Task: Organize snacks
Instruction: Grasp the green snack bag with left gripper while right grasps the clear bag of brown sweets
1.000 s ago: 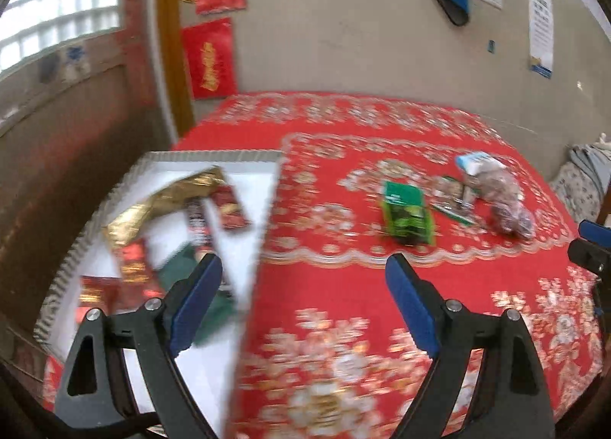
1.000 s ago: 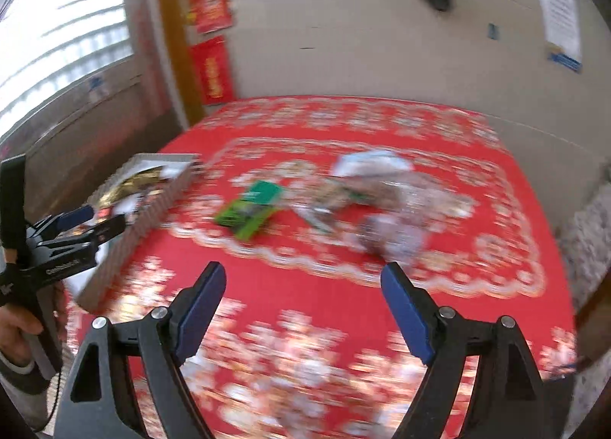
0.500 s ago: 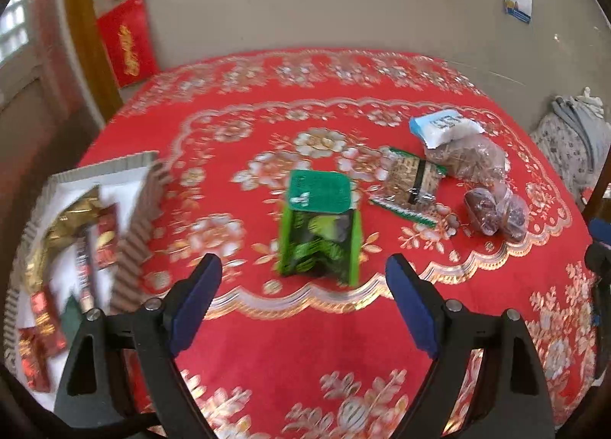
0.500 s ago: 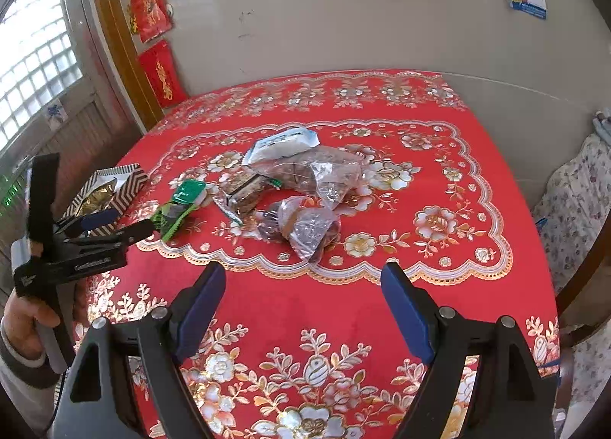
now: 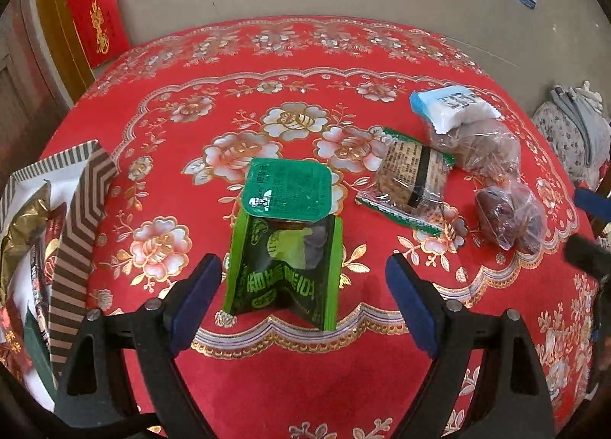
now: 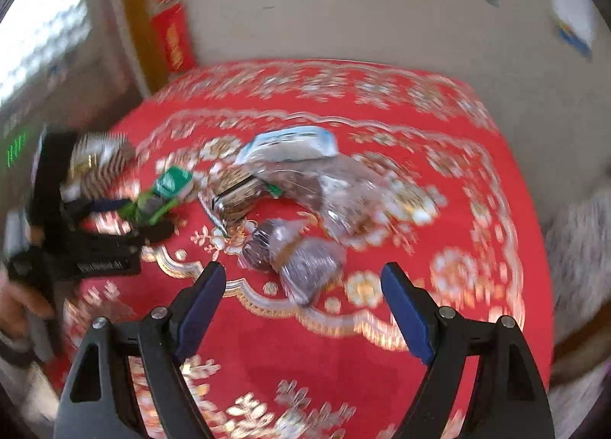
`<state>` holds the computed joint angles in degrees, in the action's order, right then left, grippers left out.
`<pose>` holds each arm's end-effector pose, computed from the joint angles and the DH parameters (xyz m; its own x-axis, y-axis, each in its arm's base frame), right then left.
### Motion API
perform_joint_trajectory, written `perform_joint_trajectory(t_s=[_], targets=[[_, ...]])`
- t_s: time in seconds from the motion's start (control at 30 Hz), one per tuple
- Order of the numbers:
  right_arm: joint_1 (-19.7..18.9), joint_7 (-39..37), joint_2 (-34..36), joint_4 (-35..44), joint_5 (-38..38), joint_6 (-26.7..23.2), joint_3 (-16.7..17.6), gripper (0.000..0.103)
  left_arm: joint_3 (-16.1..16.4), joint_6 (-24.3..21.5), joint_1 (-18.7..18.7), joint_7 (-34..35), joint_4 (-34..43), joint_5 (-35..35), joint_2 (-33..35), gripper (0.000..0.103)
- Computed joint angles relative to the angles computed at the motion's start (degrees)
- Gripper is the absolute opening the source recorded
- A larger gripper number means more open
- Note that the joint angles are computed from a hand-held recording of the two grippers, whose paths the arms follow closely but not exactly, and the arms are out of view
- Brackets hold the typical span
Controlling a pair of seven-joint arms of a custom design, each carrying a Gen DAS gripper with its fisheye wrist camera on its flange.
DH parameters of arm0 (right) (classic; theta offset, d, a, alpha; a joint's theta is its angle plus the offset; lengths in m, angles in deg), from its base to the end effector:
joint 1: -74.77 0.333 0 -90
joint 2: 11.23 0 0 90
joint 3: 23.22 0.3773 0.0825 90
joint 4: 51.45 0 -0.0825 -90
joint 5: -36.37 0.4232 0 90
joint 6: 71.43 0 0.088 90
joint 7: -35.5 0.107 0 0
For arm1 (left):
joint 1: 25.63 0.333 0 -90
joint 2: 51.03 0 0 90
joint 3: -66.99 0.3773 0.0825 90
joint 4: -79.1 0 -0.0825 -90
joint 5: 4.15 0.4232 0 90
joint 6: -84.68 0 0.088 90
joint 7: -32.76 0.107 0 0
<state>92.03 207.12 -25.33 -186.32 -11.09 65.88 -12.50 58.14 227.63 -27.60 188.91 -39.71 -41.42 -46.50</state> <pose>0.4516 0.2385 0.4961 -0.3907 -0.9194 0.0449 -0.7009 0.2655 -0.6620 0.6188 -0.1127 0.4672 -0.7766 -0.6292 0.0308 -0.5386 0.6379 -0.5504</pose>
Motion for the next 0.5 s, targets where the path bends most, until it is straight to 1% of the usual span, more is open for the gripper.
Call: perform_joint_trajectory(t_s=[0.13,0.2,0.3,0.4,0.43,0.47,0.5], targets=[[0.1,-9.5,2.5,1.6,1.5,1.5,-1.9,0.083,0.0,-0.4,0.0,-1.8,0.8,0.8,0.9,0.088],[0.0,-13.9,3.7,2.1,3.6,2.7,-2.8,0.083,-0.1,-0.3,-0.1,-2.1,1.1,0.9,1.2,0.088],[-0.4,-17.1,5.6,3.0,5.3,2.1,-3.4,0.083,-0.3,0.1,-0.3,-2.5,1.1,1.8,1.6,0.088],[-0.7,-17.2,6.4,2.4,6.6,3.4,-3.8,0.082,-0.6,1.1,-0.5,-2.7,0.9,2.3,1.7,0.088],[-0.7,-16.6,6.4,2.0,7.3,3.6,-3.8,0.068,-0.6,1.4,-0.5,-2.6,0.8,2.5,1.7,0.088],[-0.6,-15.7,6.3,1.9,7.4,3.3,-3.5,0.06,-0.7,1.5,-0.5,-2.4,0.6,2.5,1.6,0.088],[-0.6,-13.8,5.6,0.9,7.1,4.4,-3.4,0.058,-0.7,1.5,-0.5,-2.0,0.5,2.3,1.5,0.088]])
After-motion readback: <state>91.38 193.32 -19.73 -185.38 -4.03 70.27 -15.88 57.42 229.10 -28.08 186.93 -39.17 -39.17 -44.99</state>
